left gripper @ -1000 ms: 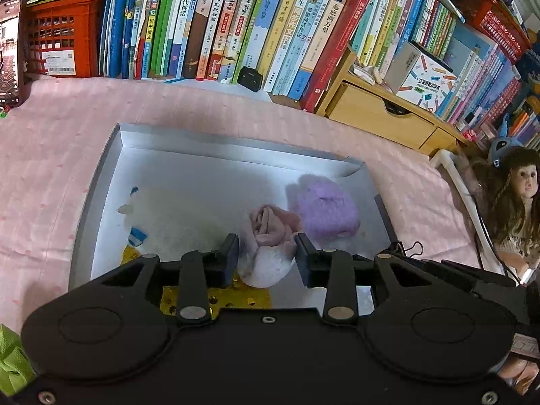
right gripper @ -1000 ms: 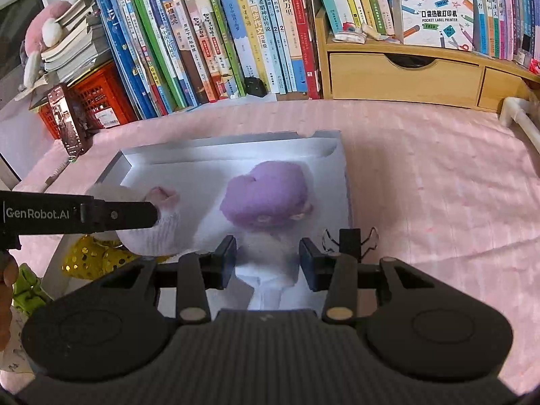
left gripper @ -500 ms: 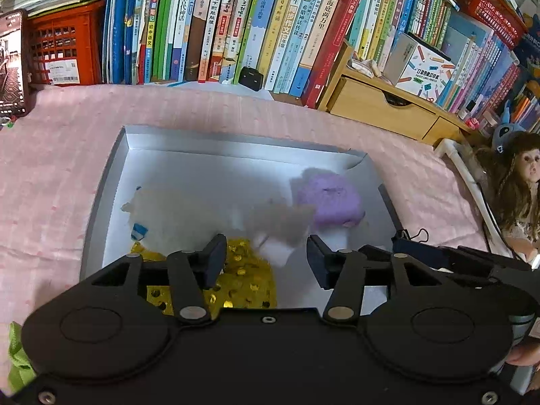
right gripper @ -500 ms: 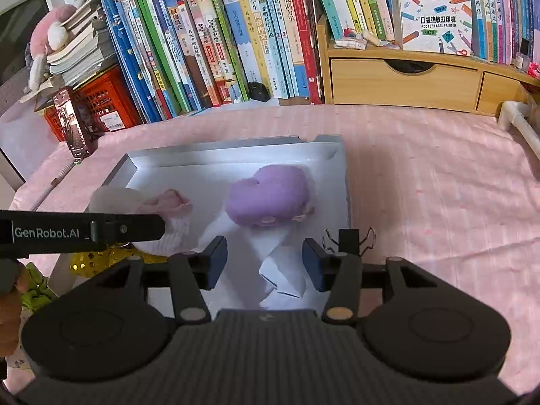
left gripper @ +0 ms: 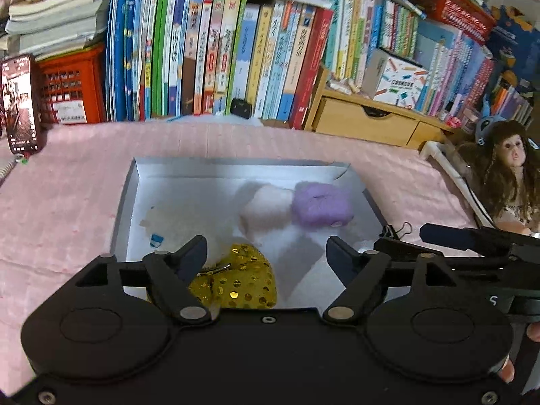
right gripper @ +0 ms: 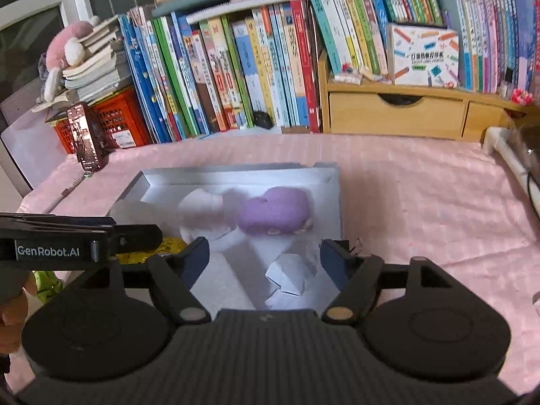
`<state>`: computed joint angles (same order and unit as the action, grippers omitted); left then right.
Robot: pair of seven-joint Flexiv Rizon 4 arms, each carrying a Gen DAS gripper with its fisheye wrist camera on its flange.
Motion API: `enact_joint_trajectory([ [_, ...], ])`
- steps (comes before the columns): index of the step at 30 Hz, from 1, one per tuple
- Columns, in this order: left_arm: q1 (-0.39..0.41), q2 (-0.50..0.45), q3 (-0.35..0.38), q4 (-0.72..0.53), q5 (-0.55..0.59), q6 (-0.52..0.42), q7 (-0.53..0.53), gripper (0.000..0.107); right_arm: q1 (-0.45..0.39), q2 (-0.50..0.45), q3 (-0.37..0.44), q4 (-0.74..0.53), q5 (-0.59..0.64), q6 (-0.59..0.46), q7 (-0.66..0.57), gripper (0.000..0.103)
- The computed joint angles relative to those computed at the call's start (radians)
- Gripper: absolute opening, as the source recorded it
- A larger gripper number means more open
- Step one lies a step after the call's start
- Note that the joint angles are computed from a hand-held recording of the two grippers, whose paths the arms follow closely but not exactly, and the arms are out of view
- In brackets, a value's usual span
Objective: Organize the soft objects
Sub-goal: 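Open both grippers to drop the pink cloth and white tissue into the tray, then move both tools back toward the navy floral pouch and blue mask packet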
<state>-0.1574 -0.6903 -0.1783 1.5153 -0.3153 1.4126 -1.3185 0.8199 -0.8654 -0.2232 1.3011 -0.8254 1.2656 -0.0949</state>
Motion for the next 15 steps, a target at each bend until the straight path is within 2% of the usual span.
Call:
enact_joint_trajectory([
  [6,0.074,0.057,-0.112,0.116,-0.016,0.113,0.075,0.082,0.078,0.064,-0.127,0.100,-0.152,0.063,0.157,0.088],
  [11,0.165,0.102,-0.240,0.230,-0.009,0.221,0.132,0.084,0.135,0.128,-0.216,0.179,-0.373,0.085,0.354,0.093],
  [15,0.254,0.129,-0.347,0.315,0.042,0.299,0.141,0.086,0.162,0.180,-0.253,0.232,-0.563,0.085,0.509,0.096],
])
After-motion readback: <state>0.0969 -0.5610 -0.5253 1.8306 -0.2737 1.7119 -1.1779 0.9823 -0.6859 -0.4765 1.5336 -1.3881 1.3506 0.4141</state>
